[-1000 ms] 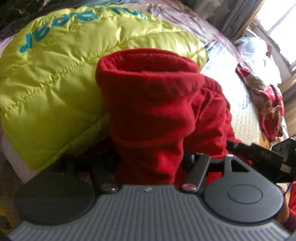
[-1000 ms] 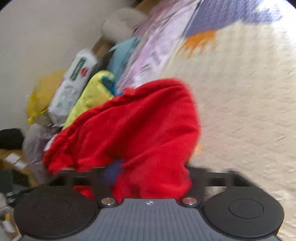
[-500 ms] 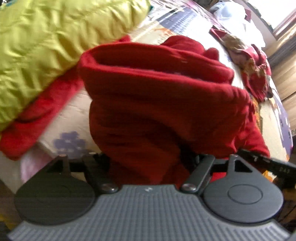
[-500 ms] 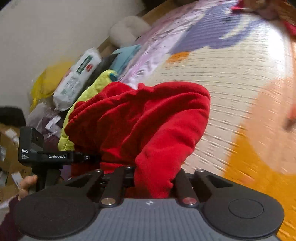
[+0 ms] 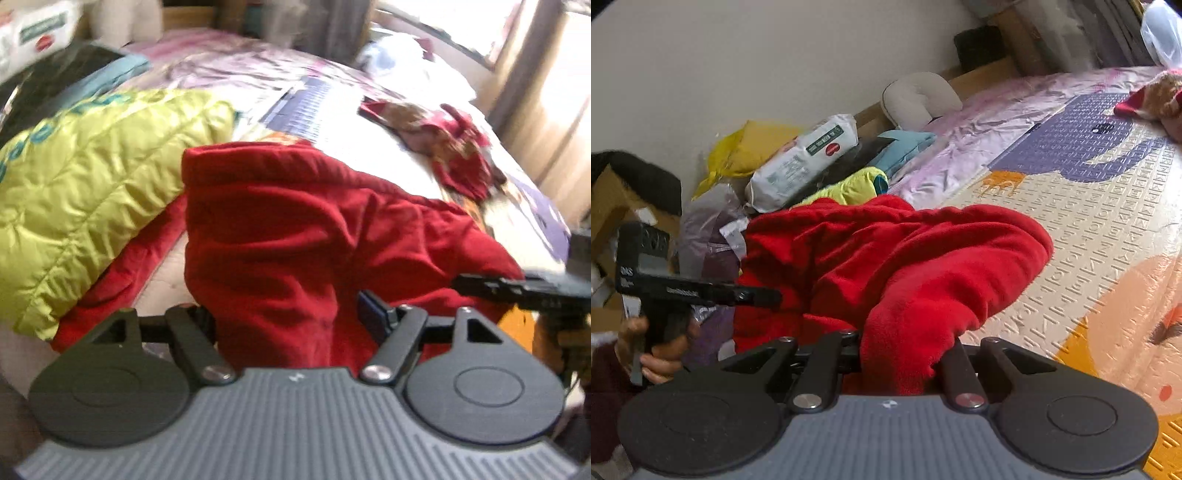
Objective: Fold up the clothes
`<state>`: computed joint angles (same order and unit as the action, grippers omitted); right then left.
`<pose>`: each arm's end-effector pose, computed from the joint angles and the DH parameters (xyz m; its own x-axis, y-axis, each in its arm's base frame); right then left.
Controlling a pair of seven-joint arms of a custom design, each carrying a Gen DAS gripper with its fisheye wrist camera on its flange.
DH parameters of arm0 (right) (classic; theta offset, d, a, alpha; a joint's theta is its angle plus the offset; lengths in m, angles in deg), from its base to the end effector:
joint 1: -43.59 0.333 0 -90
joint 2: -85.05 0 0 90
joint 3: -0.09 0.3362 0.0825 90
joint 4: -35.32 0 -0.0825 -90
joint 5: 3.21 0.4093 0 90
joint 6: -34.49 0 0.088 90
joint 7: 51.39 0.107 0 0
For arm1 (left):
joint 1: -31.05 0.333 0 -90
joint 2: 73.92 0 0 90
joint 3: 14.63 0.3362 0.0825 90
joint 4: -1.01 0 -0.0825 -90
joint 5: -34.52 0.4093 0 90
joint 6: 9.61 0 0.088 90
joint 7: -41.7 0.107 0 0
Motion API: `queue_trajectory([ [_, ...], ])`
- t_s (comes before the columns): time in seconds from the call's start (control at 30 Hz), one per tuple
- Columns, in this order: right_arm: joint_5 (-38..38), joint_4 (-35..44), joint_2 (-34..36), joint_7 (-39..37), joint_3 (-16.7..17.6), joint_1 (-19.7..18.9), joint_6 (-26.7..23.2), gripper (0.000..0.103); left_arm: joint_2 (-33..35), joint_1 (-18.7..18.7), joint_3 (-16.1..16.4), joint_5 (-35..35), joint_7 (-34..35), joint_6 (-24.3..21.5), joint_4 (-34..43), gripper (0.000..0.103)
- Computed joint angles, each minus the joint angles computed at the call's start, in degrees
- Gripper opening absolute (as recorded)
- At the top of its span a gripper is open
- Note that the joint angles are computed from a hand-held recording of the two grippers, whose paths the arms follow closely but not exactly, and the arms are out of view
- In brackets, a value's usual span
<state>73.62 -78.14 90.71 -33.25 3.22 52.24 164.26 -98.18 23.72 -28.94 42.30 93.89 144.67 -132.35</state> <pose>0.6107 0.1523 0.4612 0.6809 -0.5325 -0.5028 -0.6632 -0.1572 -0.7317 0.4499 -0.2010 0.5966 0.0650 -0.9697 0.2356 -0.7074 -0.2113 -0.6745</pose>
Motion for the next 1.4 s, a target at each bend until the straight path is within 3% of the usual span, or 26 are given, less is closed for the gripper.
queue_trajectory([
  [0.1,-0.75,-1.03,-0.68,-0.76,-0.25,-0.16,0.43,0.014,0.71,-1.47,0.52,-0.45,2.84,1.01,0.13,0.059],
  [0.17,-1.05,-1.78,-1.33,-1.7,-0.43,-0.16,1.27,0.015,3.09,-1.88,0.56,-0.41,4.63,2.06,1.73,0.04],
  [0.23,-1.91,-2.21,-1.74,-1.84,-0.6,-0.04,2.21,0.017,4.43,-2.81,1.26,-1.44,7.04,1.79,2.75,0.028],
  [0.37,-6.13,-2.14,-1.8,2.07,-0.94,0.06,3.46,0.031,5.72,-2.57,0.84,-0.72,9.14,0.17,3.72,0.021],
  [0.53,-8.28,-3.61,-4.36,-1.51,-1.25,0.23,6.35,0.048,5.47,-3.25,0.94,0.36,13.45,2.74,3.12,0.018],
  [0.6,-9.94,-5.19,-6.53,-6.06,-1.15,0.96,10.69,0.063,4.84,-3.54,0.61,1.2,15.71,3.11,2.6,0.018],
  [0.67,-10.82,-6.66,-8.55,-11.41,-1.34,1.81,14.66,0.087,5.01,-3.81,0.66,1.1,17.37,2.88,2.73,0.018],
  [0.73,-8.22,-7.59,-10.05,-18.59,-2.07,2.56,17.03,0.088,5.58,-4.38,1.36,-0.66,18.61,2.22,3.1,0.018],
  [0.87,-11.27,-2.3,-7.62,-18.22,-2.79,3.08,11.38,0.088,6.73,-5.23,2.75,-5.37,20.33,0.17,4.01,0.02],
  [1.17,-31.9,19.31,8.08,-15.97,3.75,6.06,3.08,0.088,7.08,-5.06,3.44,-10.18,21.98,-5.67,5.05,0.023],
  [1.4,-44.32,28.02,14.49,-19.28,7.21,8.07,-0.79,0.087,7.56,-5.26,3.51,-11.45,26.16,-6.49,5.4,0.024],
])
